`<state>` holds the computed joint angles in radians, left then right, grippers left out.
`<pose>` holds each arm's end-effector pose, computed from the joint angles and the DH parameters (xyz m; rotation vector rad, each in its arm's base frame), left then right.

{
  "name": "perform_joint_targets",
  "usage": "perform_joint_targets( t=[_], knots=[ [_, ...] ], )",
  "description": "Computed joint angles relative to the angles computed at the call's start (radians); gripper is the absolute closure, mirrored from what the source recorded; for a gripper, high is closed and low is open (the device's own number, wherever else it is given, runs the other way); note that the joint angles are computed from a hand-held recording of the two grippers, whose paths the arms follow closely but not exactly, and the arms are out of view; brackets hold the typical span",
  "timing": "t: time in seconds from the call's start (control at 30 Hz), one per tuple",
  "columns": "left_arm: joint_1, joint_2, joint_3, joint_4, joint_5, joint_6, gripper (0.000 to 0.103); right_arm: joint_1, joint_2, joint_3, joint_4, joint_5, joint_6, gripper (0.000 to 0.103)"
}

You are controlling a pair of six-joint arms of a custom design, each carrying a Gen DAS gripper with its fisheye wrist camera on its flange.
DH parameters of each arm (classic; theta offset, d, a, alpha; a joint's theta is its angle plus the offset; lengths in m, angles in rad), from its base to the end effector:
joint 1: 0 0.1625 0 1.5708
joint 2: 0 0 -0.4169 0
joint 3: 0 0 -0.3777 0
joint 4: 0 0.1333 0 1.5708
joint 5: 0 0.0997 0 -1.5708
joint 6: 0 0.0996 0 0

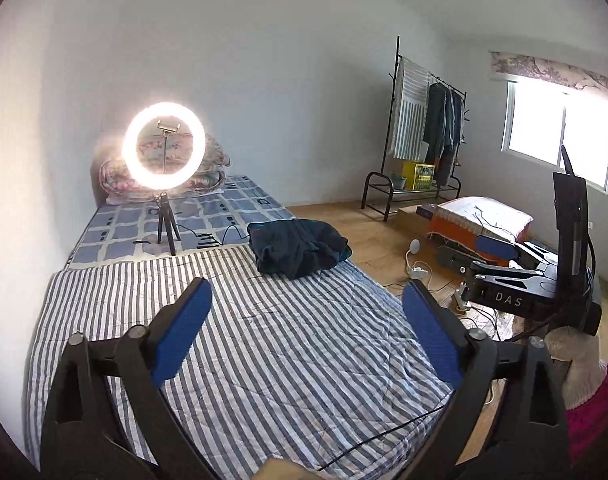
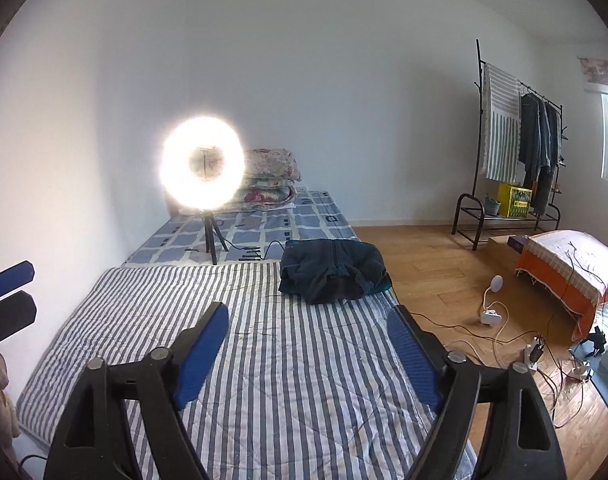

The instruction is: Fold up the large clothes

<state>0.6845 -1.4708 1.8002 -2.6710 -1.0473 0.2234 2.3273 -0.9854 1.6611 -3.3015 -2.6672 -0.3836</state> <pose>-0.2953 -0.4774 0.4627 1.1438 2.3886 -1.2395 0.4538 -0.4157 0.3380 0.4560 -1.9627 1.3017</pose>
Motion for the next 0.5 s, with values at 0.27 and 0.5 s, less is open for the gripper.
perform_joint_targets(
  t=[0.27, 0.5],
  knots=[
    [-0.02, 0.004, 0.048, -0.029, 0.061, 0.042, 0.0, -0.009, 0.046, 0.007, -0.156, -0.034, -0.074, 0.0],
    [-0.007, 0.017, 0.076, -0.061, 0.083, 0.039, 0.0, -0.035, 0.066, 0.032, -0.246, -0.049, -0.09, 0.0]
  ],
)
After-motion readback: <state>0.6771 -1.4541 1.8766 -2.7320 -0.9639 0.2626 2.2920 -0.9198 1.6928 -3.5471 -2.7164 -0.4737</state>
